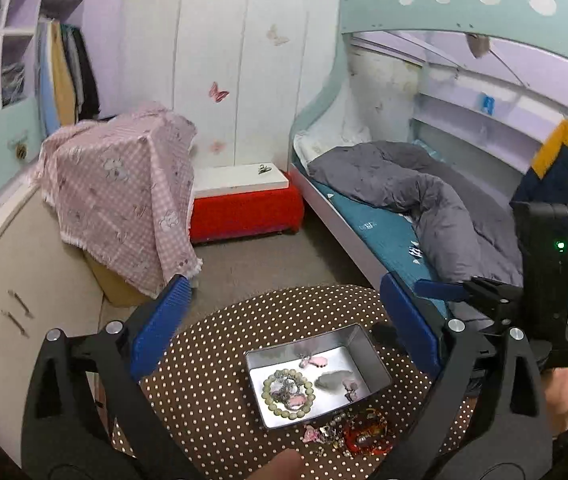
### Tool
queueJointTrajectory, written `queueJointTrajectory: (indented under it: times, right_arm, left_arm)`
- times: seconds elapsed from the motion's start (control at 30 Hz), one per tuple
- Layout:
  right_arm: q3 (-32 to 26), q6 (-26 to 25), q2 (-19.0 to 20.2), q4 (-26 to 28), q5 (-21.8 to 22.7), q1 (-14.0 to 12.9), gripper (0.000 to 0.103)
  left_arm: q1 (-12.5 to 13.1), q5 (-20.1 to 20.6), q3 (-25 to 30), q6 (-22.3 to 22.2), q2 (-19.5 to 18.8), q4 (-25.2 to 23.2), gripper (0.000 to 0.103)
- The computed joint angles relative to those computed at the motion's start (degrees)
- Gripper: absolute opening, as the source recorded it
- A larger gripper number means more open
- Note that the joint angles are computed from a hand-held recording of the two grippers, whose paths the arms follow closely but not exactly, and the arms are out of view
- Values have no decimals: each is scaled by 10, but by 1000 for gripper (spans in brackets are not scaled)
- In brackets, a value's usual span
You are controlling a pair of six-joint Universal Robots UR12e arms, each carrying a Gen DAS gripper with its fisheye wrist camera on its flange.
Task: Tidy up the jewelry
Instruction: 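Lower the silver chain into the box with the left gripper and release, then withdraw the left gripper from the box toward the remaining jewelry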
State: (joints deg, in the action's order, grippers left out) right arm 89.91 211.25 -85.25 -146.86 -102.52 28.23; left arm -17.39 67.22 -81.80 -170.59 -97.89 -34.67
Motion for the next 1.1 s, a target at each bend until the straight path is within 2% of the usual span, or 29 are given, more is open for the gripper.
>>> queueJointTrajectory:
  times: [0.17, 0.27, 0.4, 0.63, 0.77, 0.9, 1.1]
  right_arm:
    - [19, 19, -12, -14, -11, 1, 94]
    - [31, 31, -19, -19, -27, 7, 94]
    - [37, 41, -26, 6, -62, 20, 95]
    - [36, 63, -32, 47, -124, 49, 95]
    - [34, 76, -30, 56, -156, 65, 95]
    - [30, 85, -25, 64, -168, 75, 95]
    - [31, 75, -23, 64, -170, 84, 95]
  left_arm:
    - [10, 23, -31, -28, 16, 23, 94]
    - [12, 35, -52, -28, 27, 32, 94]
    - [16, 47, -89, -23, 47, 61, 94]
    - [36, 29, -135, -49, 71, 90, 94]
    - [47, 20, -158, -46, 85, 97, 94]
    - [55, 15, -175, -48, 96, 103, 94]
    - [61, 21, -194, -56, 107, 104, 95]
